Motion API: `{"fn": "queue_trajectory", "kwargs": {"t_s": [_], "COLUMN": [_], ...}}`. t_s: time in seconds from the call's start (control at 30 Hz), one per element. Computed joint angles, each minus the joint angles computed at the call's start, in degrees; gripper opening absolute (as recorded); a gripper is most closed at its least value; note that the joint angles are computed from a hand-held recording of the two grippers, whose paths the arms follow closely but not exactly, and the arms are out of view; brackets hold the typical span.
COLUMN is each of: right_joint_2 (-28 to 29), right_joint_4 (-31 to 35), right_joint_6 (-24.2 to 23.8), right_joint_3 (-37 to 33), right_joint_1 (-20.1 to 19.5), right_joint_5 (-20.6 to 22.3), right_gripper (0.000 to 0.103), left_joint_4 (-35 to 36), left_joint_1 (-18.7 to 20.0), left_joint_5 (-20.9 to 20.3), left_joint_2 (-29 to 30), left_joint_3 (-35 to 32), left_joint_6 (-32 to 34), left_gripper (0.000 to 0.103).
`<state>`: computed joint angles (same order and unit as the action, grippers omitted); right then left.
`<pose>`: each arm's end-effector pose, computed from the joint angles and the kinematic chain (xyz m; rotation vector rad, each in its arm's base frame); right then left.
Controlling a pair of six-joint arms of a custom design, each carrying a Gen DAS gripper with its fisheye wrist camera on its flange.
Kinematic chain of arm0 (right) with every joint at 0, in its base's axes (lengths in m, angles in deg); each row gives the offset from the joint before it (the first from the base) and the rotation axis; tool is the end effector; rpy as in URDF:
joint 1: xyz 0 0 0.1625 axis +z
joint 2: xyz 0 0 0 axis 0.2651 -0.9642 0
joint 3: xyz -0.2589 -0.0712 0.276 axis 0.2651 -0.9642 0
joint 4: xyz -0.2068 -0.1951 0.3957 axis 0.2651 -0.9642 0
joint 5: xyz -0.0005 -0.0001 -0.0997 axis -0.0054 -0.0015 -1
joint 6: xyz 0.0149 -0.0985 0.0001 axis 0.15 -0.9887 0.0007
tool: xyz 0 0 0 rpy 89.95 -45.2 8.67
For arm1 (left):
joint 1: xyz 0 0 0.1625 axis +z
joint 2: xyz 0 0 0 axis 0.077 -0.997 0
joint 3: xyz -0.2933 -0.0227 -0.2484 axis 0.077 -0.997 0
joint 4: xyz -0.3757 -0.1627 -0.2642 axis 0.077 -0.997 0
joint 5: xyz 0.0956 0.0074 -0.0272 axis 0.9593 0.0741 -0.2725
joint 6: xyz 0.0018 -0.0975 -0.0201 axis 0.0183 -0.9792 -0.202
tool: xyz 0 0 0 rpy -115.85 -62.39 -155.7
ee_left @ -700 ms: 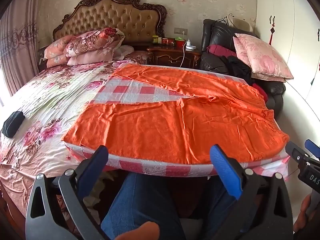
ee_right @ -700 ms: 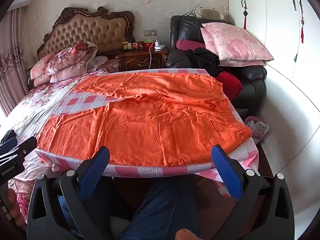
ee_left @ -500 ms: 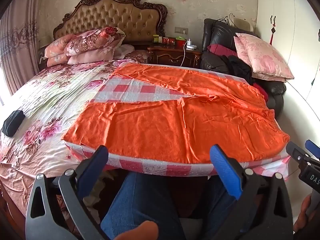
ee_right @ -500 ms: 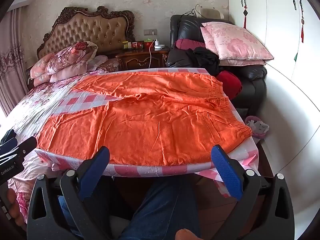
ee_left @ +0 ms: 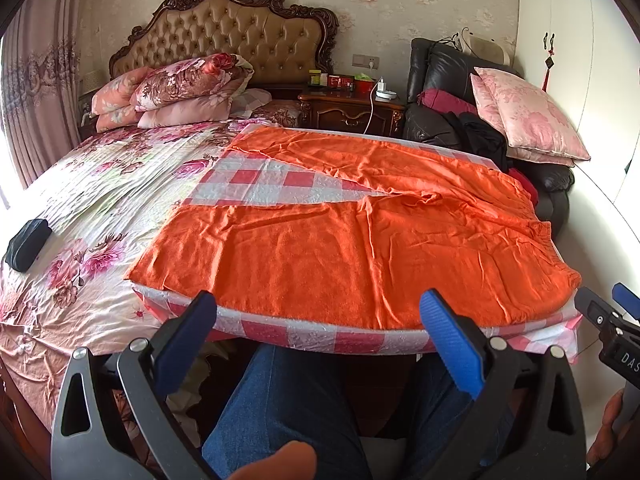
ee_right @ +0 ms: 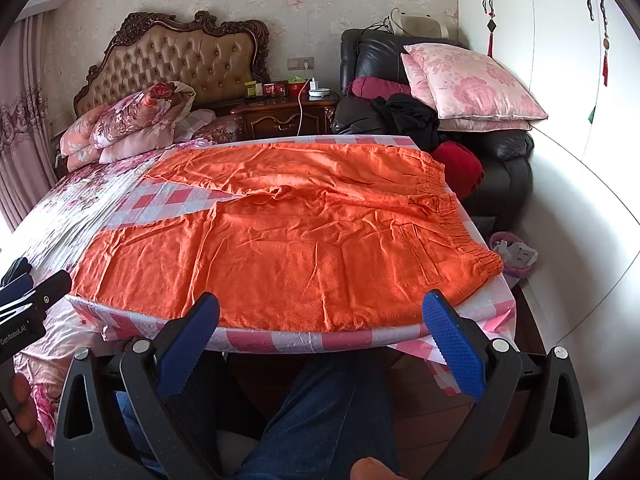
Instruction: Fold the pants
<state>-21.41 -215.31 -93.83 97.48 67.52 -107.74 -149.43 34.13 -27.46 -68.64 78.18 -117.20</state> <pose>0.0228 -0.7414 0.3814 0.7554 -2.3166 0.8862 -0.4487 -0.6507 -0.0437 -0.0992 1.9784 -1.1488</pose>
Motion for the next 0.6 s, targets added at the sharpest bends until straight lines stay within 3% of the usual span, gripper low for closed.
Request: {"fn": "queue_trajectory", "kwargs": {"t_s": [0.6], "right_joint_2": [0.09], "right_joint_4": [0.20], "right_joint_6": [-0.04], "right_joint_3": [-0.27], "right_joint_1": [0.33], "right_joint_5": [-0.20], "right_gripper": [0.098], "left_joint_4": [-0.35], "left_joint_1": [0.05], "left_joint_5": [0.02], "left_joint_2": [-0.20], "left_joint_3": [0.19], "left_joint_6": [0.29], "left_gripper": [0.102]}}
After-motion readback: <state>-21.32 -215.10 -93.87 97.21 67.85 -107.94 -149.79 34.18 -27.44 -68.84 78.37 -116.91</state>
